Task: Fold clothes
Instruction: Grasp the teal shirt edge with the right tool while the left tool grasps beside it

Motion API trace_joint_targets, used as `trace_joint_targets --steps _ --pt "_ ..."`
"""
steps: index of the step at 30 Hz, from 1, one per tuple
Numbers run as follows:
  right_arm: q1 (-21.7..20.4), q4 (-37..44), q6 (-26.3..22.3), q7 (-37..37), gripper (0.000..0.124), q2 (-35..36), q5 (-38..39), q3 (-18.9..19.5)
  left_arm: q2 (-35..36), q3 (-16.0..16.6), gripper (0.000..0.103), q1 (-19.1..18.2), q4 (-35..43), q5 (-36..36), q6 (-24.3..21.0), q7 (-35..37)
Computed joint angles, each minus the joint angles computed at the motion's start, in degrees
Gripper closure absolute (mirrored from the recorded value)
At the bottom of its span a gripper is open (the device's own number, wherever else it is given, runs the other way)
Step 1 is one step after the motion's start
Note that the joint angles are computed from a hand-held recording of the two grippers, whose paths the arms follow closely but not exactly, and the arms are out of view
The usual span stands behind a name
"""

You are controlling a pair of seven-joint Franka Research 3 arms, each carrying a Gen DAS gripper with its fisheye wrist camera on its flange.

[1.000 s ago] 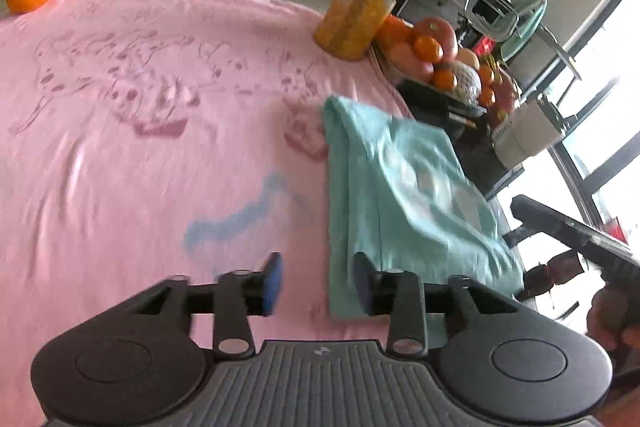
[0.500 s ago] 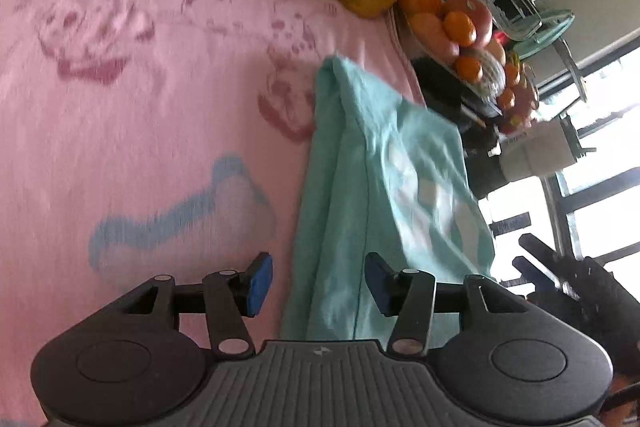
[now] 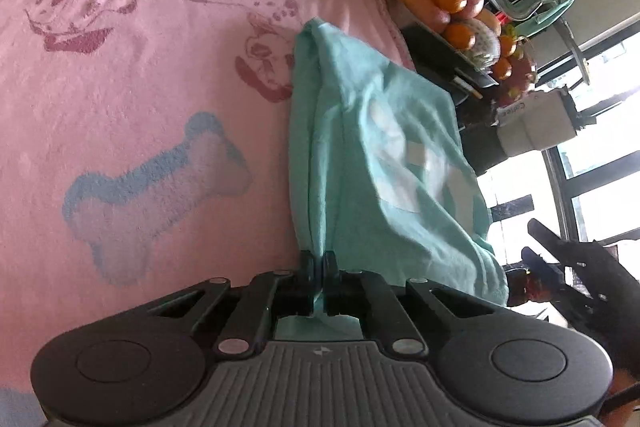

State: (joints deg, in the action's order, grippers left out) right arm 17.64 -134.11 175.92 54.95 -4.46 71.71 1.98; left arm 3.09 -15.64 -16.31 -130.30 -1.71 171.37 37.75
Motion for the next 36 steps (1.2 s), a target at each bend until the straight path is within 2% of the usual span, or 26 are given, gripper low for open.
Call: trace_joint_targets --steps 2,4,7,10,11,13,16,19,22,26,28,32,36 --pt "-1.7 -1.4 -1.8 8.5 0.074 -0.1 -8.2 -0.1 -1.3 0.2 0.102 -0.5 -0.7 2.4 0.2 -1.8" --pt "-2.6 -2.4 -4.8 12.5 0.074 -0.9 -12.0 -0.6 -2.0 -0.5 0.102 -0.6 -1.0 -2.9 0.0 2.6" --pt "-3.6 -3.7 -7.6 18.3 0.074 -1.7 -19.0 -0.8 -1.9 -0.8 0.102 -1.4 0.2 -5.1 -4.8 7.2" --pt "-2.3 -4.0 -5.0 15.8 0.074 -2.1 -15.6 -1.4 -2.3 -0.6 0.098 -1.9 0.4 -3.6 -8.7 9.2" --pt "-1.7 -3.9 -4.5 14.4 0.074 -2.2 -13.8 -1.7 -3.1 -0.4 0.092 -1.9 -0.2 -2.5 -8.9 8.9" --pt "-0.7 -3.1 -4.6 10.8 0.074 -2.4 -9.6 -2.2 -5.1 0.2 0.075 -1.7 -1.9 0.0 -7.6 7.7" --pt "0.4 -0.5 -6.7 2.4 0.074 -3.2 0.2 -3.2 -7.7 1.1 0.068 -0.1 -3.3 6.7 -4.7 3.1" --pt "-0.1 3.3 -8.1 0.4 0.070 -2.8 1.3 -2.4 -7.2 1.2 0.058 2.7 -0.8 15.3 -3.8 -4.1" --pt "-1.5 8.9 -9.2 7.0 0.062 1.2 -7.8 -1.1 -2.3 2.1 0.055 3.8 4.7 19.4 -5.2 -9.4" --pt "-3.8 17.5 -12.4 17.4 0.064 11.4 -18.9 -0.2 6.1 4.1 0.055 3.6 12.2 20.7 -7.7 -13.3" --pt "-5.6 20.5 -13.8 17.3 0.072 15.8 -18.6 1.0 8.8 4.4 0.055 3.8 14.2 19.7 -7.7 -12.7" --pt "-9.4 24.7 -16.3 13.4 0.073 21.1 -15.4 4.3 12.0 6.3 0.055 2.5 16.3 21.5 -4.9 -13.7" --pt "-12.0 28.9 -19.1 8.4 0.077 25.3 -11.0 6.7 13.4 6.9 0.060 2.1 16.9 22.4 -2.0 -13.1"
